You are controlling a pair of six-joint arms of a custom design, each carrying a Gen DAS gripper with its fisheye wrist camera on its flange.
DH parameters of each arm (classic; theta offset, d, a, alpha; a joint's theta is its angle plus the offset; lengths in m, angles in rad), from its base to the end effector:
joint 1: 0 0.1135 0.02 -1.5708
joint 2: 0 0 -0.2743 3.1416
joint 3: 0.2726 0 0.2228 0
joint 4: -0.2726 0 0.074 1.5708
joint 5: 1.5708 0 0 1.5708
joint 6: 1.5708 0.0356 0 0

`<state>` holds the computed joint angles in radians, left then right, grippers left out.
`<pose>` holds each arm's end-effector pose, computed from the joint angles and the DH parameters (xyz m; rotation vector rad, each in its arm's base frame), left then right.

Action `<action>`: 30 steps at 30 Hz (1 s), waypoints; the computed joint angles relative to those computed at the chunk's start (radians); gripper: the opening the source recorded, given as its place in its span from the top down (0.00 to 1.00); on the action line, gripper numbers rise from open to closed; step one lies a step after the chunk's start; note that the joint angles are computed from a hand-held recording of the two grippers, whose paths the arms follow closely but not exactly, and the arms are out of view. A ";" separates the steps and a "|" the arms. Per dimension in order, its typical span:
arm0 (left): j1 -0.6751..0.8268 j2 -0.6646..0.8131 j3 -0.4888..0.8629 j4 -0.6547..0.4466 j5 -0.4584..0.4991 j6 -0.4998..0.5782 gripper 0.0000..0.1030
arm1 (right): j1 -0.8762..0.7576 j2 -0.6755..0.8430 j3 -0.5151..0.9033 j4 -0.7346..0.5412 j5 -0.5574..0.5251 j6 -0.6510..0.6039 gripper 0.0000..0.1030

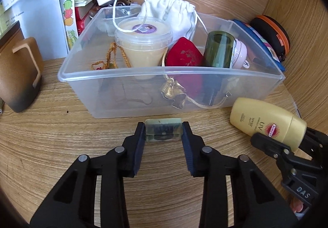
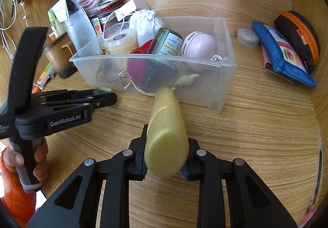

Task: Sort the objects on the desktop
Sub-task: 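Grasp the small square item with the left gripper while the right gripper holds the sunscreen, then carry the square item and sunscreen tube with both grippers over the bin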

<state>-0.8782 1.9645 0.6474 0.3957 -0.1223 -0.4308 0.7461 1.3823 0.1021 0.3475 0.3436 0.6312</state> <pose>0.1970 -0.2306 0.0871 0.5097 2.4749 -0.3950 0.1195 0.0941 0.1082 -0.0005 2.4370 0.1848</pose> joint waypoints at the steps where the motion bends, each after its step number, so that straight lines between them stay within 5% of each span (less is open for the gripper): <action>1: 0.001 -0.006 -0.008 0.005 0.000 0.003 0.68 | 0.000 0.011 0.009 0.001 0.001 -0.004 0.77; 15: 0.043 -0.112 -0.126 0.057 0.018 0.029 0.68 | 0.079 0.132 0.065 0.099 0.032 -0.012 0.78; 24: 0.037 -0.296 -0.249 0.052 0.009 0.047 0.68 | 0.148 -0.039 0.106 -0.085 0.104 0.016 0.78; 30: -0.026 -0.298 -0.158 -0.019 -0.053 0.033 0.68 | 0.205 -0.156 0.141 -0.221 0.158 0.028 0.78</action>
